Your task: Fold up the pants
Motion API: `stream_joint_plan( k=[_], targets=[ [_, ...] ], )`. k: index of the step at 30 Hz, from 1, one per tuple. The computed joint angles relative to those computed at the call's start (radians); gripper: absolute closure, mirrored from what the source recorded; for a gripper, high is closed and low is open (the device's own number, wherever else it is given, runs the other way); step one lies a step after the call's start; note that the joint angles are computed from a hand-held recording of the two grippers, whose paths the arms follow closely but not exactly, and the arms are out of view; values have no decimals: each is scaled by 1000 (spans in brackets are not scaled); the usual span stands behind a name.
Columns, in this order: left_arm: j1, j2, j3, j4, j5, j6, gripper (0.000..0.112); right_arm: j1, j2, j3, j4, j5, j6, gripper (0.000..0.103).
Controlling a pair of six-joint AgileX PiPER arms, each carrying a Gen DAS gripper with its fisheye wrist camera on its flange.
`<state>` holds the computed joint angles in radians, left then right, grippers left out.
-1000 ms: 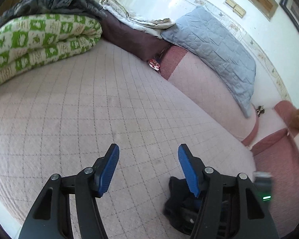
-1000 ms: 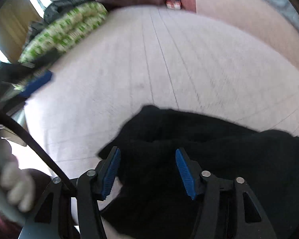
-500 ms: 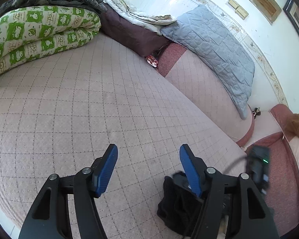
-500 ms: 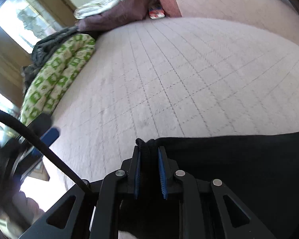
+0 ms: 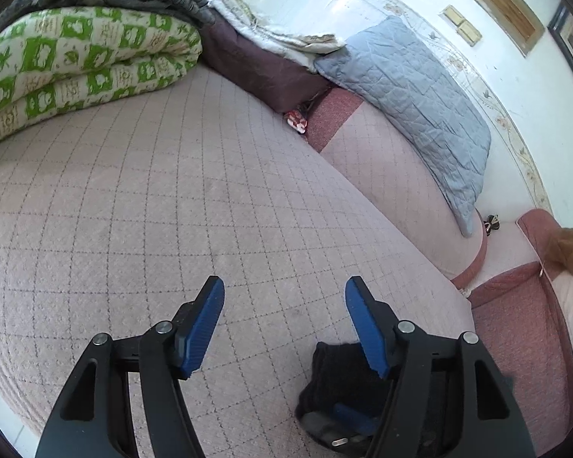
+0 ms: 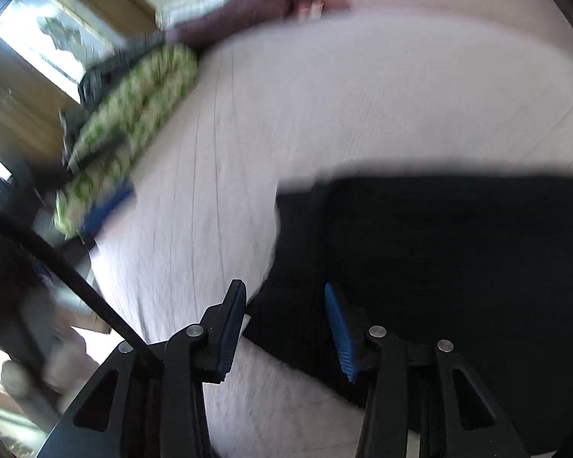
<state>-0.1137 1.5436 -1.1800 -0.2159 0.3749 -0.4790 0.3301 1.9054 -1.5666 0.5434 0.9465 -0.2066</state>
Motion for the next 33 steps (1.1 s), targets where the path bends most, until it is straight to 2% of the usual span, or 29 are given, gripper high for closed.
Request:
stream_joint_plan(
  k=[1,2,4,6,10,13,15,18,22,26,27,28,29,31,33],
  targets=[
    [-4,-7,6,24,-8,-20,47,32,-23,29,-54,-46,11,52],
    [-6,-15,14,55,-16,-49,47,56,-50,61,-75,-89,-2,46],
    [-14,-23,21,132,-21,-126,47,45,-86,88,-29,-90,-44,45],
    [-12,-20,22,152,-13,-154,46,-16,-144,140,62,-60,-125,46],
    [-13,0,9,117,11,-133,46,-270,-343,317,97,-17,-217,46],
    [-41,3,1,93,0,-91,46,-564,-443,388,43,8,-263,46],
    [-69,3,-4,78,-12,-60,45,-764,-430,370,0,22,-250,46],
    [-132,33,-38,-5,-19,55,43,-1026,-313,272,14,33,-263,45],
    [-223,123,-129,-113,33,237,42,-1128,-166,153,43,31,-224,45],
    [-286,248,-255,-35,154,210,42,-1111,-58,63,80,11,-176,46],
    [-294,283,-289,6,191,169,42,-1093,-41,50,76,-1,-149,47],
    [-294,309,-314,23,221,149,42,-1089,-17,29,75,0,-128,64],
    [-292,333,-340,40,252,128,42,-1102,6,5,83,26,-128,88],
    [-286,340,-347,74,263,93,42,-1106,5,15,92,39,-115,89],
    [-264,331,-336,13,259,133,42,-1127,-13,23,120,49,-143,90]
  ],
)
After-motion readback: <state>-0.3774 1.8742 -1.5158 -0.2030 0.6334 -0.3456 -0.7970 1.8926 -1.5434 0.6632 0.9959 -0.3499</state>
